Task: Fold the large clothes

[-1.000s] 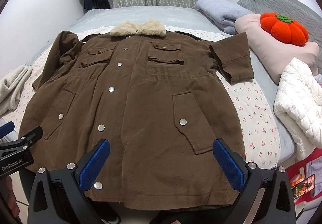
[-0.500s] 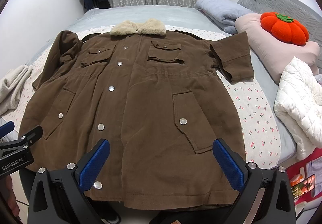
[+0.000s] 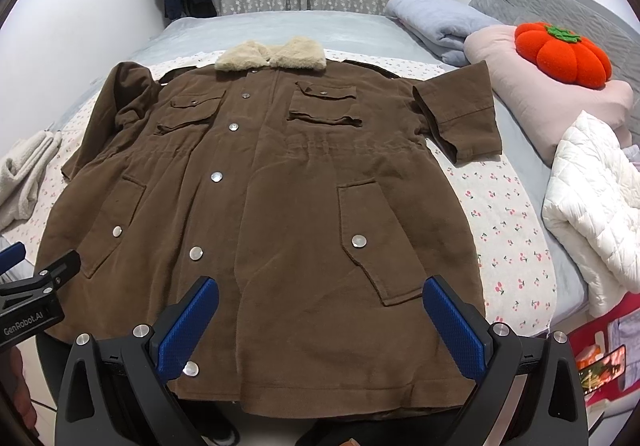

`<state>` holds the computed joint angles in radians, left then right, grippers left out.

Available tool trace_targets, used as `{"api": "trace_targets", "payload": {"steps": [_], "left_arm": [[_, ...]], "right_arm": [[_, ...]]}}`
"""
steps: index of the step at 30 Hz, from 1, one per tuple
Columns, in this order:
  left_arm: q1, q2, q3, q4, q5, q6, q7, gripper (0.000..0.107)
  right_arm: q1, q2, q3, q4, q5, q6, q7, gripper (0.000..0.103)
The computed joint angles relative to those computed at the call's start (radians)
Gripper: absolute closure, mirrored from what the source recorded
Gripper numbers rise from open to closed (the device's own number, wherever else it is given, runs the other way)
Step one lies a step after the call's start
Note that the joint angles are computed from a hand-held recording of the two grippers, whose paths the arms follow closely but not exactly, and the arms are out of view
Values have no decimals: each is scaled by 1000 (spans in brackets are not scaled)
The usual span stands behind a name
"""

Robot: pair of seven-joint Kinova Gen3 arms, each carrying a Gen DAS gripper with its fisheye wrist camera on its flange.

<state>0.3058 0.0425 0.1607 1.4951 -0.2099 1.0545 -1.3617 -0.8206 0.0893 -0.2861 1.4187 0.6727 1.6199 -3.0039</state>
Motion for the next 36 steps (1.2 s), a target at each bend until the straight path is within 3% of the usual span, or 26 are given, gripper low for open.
{"api": "trace_targets", "payload": {"steps": [3, 6, 14, 20, 22, 25, 28, 30, 31, 32, 33, 34, 35, 36], "left_arm": [[0, -12, -12, 27, -11, -46, -3, 5], [-37, -17, -22, 45, 25, -93, -81, 4], [-204, 76, -92, -73, 249, -4, -312, 5], [-273, 129, -127, -106, 289, 30, -384, 5], [-292, 154, -155, -121, 348, 66, -445, 5], [-386, 199, -114, -136, 454, 125, -545, 5], [-525, 263, -8, -155, 576, 217, -603, 18], [-572, 303, 19, -156, 651, 278, -634, 41], [-567, 310, 6, -147, 670, 291, -639, 45], [-545, 306, -24, -135, 677, 290, -644, 50], [-511, 302, -68, -130, 683, 291, -653, 61], [-489, 296, -94, -121, 679, 288, -660, 69], [-486, 291, -103, -113, 681, 282, -664, 83], [-501, 290, -102, -110, 700, 288, -668, 97]], "right_arm": [[15, -22, 4, 22, -7, -14, 12, 0], [41, -60, 0, 63, -15, -42, 41, 0], [212, -187, 12, 207, -129, -140, 111, 0], [334, -275, 74, 306, -274, -251, 231, 0], [363, -284, 85, 324, -308, -268, 279, 0], [404, -301, 91, 354, -343, -310, 328, 0], [487, -324, 94, 403, -422, -407, 393, 0], [470, -345, 170, 444, -501, -489, 449, 1], [450, -356, 217, 469, -542, -529, 474, 4], [426, -365, 263, 499, -582, -570, 486, 14], [403, -365, 309, 515, -623, -595, 513, 33], [396, -371, 337, 543, -664, -628, 532, 41], [405, -383, 346, 561, -691, -652, 559, 55], [428, -404, 337, 584, -715, -688, 579, 77]]}}
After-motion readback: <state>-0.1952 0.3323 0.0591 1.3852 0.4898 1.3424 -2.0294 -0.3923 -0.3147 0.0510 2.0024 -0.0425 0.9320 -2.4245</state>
